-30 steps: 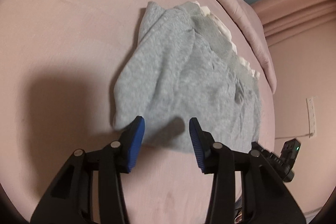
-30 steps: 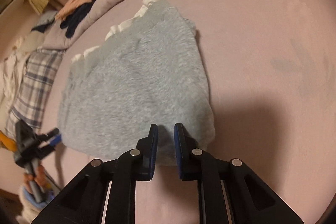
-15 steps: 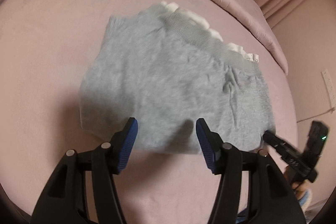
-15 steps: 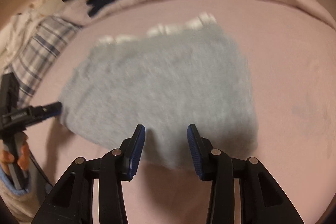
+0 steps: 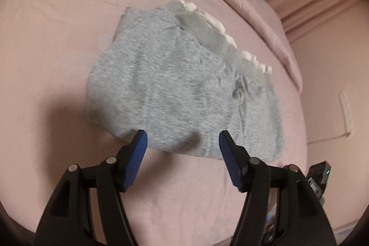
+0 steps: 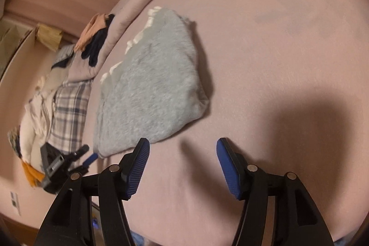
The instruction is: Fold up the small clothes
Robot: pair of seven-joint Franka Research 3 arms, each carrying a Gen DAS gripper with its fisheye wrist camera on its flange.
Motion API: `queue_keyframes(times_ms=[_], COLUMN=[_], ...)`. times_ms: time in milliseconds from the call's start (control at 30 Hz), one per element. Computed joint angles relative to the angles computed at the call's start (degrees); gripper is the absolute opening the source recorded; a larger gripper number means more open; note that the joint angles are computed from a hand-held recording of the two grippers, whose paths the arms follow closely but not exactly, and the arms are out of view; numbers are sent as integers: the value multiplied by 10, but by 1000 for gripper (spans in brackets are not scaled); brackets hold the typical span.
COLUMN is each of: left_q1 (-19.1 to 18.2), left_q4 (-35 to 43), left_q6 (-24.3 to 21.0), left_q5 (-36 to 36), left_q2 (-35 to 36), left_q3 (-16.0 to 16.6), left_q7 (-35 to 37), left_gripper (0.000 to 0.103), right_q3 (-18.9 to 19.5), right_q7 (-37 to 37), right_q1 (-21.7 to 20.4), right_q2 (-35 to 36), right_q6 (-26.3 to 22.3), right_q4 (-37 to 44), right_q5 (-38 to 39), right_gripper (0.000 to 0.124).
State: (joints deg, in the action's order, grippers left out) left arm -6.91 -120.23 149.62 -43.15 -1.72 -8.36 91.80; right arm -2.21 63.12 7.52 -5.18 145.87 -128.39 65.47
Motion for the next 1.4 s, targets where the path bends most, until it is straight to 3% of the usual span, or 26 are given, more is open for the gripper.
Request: queue_keyframes(times_ms=[167, 433, 667, 867, 1067, 1200, 1400], left_q1=[0, 4, 38, 86, 111, 125, 151], left_q4=[-45, -77, -46, 13, 62, 125, 208], left_q6=[4, -7, -59, -148, -180, -212, -248], left_q5=[-109, -218, -441, -433, -357, -321, -312], left_q2=[-35, -44, 4, 59, 87, 133, 203], left_q3=[18, 45, 45, 38, 27, 11, -21], left_q7=[25, 49, 163, 161, 142, 150, 158], left_gripper=[64, 64, 71, 71, 71, 78, 76], right_q3=[13, 23, 23, 26, 32, 39, 54], right_q7=[-49, -94, -108, -85, -64, -49, -37], right_q1=[18, 25, 26, 24, 25, 27, 31], right_q2=[6, 31, 31, 44, 59, 80, 114], right_q6=[17, -20, -47, -41, -38, -34, -29], right_q4=[26, 62, 65, 80, 100, 128, 166], right_q5=[-1, 18, 34, 9, -22, -45, -60], right_gripper=[61, 61, 61, 61, 61, 61, 61])
